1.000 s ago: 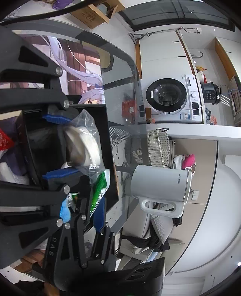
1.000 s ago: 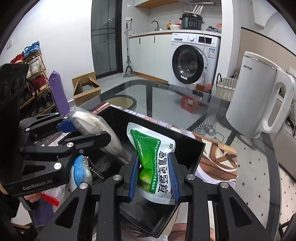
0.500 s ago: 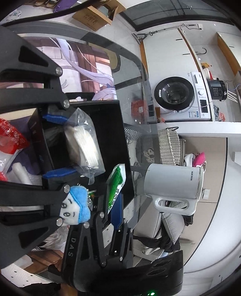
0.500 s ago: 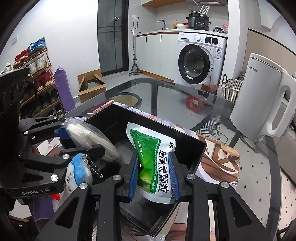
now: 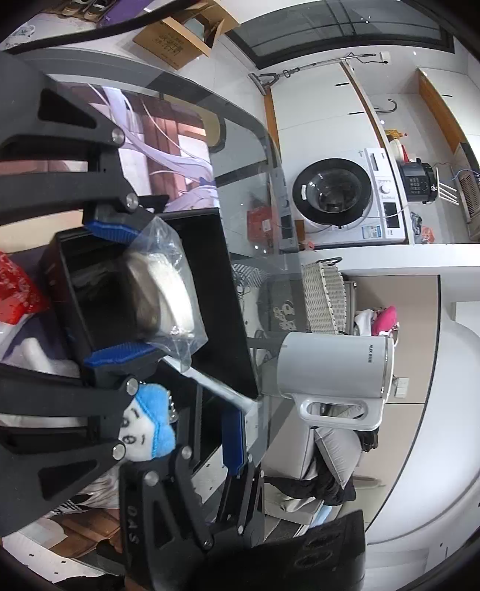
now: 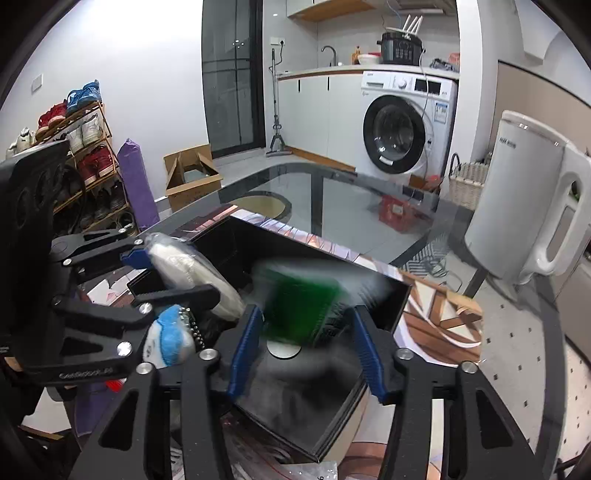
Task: Organize soft objects
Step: 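Lower sachet and cotton bag into the black box and open both grippers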
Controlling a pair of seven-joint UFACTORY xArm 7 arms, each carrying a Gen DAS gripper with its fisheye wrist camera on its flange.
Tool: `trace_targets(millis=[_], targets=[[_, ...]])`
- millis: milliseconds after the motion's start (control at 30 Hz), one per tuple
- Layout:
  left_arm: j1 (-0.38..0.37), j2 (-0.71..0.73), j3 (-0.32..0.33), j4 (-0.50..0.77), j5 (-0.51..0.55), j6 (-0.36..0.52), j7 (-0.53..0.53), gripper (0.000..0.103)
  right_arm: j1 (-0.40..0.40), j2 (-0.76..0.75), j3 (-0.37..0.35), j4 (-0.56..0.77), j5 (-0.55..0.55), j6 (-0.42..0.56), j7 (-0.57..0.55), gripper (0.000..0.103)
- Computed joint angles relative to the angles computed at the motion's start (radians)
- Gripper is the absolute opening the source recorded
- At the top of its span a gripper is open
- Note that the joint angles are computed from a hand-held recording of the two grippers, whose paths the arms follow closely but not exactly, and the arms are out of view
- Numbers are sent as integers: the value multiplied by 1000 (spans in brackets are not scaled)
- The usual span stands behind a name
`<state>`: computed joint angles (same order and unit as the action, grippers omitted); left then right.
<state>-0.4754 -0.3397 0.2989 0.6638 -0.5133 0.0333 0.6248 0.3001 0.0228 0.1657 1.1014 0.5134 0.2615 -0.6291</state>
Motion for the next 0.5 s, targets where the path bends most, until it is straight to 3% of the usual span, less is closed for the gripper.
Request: trace_targets(millis=[167,233,400,500], targets=[[-53,23,43,23,-34,-19,18,46,3,-28,-6,-28,-27,-31,16,60],[3,34,-6,27,-9,-9,-13,48,6,-42,-11,-41,-28,-41,14,63],[15,3,-24,-2,15,-4,-4,84,20,-81,-29,-76,-4,-61,-1,69],[83,-22,-93,-31,63,-14,-53,103,38,-116,-49,-105,43,-68,-32,75]])
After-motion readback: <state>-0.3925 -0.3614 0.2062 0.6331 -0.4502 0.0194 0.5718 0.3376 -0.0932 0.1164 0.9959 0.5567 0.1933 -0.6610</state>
